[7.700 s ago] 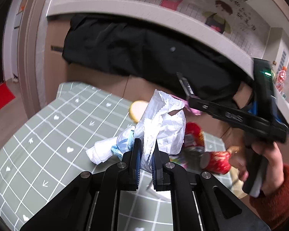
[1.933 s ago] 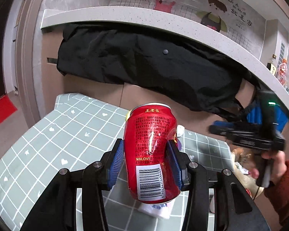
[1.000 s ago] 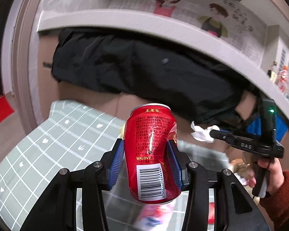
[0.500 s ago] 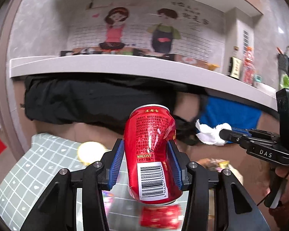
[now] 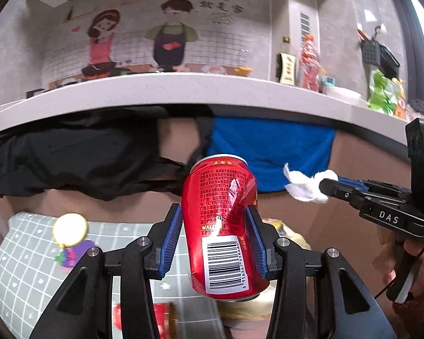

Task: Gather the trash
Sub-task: 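Carry the red can and the tissue over the bin with both tools, then open both tools to drop the can and tissue into the bin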

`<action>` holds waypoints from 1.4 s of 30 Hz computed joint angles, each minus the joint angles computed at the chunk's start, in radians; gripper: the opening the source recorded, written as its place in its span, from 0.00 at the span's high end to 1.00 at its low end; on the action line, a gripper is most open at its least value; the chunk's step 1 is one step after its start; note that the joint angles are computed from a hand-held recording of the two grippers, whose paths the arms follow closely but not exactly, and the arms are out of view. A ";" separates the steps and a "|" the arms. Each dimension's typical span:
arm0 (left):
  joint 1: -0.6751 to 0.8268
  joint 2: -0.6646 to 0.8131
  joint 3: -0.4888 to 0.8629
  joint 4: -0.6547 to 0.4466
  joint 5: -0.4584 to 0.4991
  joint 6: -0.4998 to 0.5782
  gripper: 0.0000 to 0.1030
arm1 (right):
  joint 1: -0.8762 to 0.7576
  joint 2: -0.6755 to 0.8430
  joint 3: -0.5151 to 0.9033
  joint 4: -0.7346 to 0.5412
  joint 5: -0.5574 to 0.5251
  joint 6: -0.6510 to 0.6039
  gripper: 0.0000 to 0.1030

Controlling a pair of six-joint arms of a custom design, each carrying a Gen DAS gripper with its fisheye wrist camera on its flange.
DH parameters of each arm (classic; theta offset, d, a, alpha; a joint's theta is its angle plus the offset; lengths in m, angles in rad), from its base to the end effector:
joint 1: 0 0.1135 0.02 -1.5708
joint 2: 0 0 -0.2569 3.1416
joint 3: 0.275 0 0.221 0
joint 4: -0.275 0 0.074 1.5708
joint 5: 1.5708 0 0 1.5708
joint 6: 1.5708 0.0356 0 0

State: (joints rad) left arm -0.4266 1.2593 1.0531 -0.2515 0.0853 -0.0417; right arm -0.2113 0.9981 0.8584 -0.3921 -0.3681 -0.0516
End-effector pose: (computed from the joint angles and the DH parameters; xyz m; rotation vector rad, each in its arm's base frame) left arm 0.2354 -0.1103 0.3249 0.4449 1.9989 -0.3805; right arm 0.1906 -0.0278 0.3049 -0.0543 2.0706 0.2257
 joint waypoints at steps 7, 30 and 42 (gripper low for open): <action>-0.080 0.118 0.031 0.024 -0.039 -0.008 0.55 | -0.159 0.034 -0.068 0.044 -0.114 -0.045 0.79; -0.071 0.602 0.207 0.085 0.100 -0.095 0.55 | -0.192 0.368 -0.205 0.332 -0.116 -0.027 0.79; -0.061 0.837 0.392 -0.029 0.123 -0.117 0.57 | -0.165 0.676 -0.159 0.441 -0.094 0.004 0.79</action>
